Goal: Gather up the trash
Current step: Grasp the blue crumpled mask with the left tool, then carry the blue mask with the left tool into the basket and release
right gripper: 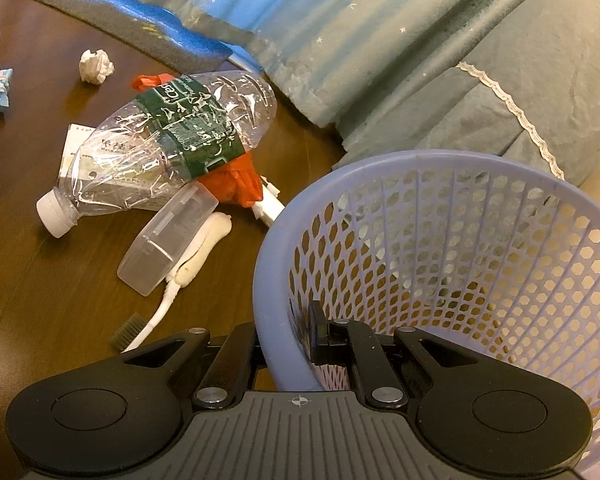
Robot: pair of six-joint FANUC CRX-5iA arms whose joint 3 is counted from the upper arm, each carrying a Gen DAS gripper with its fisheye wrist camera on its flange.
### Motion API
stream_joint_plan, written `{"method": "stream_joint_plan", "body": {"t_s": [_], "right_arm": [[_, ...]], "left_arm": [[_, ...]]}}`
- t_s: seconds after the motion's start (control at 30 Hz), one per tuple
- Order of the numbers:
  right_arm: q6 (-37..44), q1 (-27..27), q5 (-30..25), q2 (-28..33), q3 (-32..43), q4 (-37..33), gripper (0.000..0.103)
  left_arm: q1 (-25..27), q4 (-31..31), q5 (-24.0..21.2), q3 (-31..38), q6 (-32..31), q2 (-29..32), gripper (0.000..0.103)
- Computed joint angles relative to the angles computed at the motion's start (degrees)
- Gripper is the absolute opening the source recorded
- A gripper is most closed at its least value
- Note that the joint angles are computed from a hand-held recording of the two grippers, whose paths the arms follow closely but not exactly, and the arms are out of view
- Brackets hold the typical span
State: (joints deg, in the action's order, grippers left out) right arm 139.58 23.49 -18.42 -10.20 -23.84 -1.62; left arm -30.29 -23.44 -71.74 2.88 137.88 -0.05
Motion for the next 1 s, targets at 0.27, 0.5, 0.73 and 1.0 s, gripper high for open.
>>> {"method": "stream_joint_plan", "body": {"t_s": [0.27, 0.5, 0.73, 1.0], "right_arm": [[-0.6, 0.5, 0.1, -0.1, -0.4, 1.1, 0.004], [-1.3, 0.6, 0.2, -0.1, -0.5, 1.4, 0.004], [0.1, 0.2, -0.6, 0.3, 0.6, -0.2, 0.004], [3.1, -0.2, -2.0, 0.0, 1.6, -2.9, 0.004]], "left_arm": [[0.0, -1.6, -1.2, 0.5, -10.4, 3.3, 0.067], [1.0, -0.1, -1.0, -0.3, -12.3, 2.7, 0.045], [-0.3, 0.1, 0.1, 3.2, -11.2, 3.1, 0.045], [-0.8, 4.3, 8.0, 14.0, -18.8, 8.1, 0.045]]}}
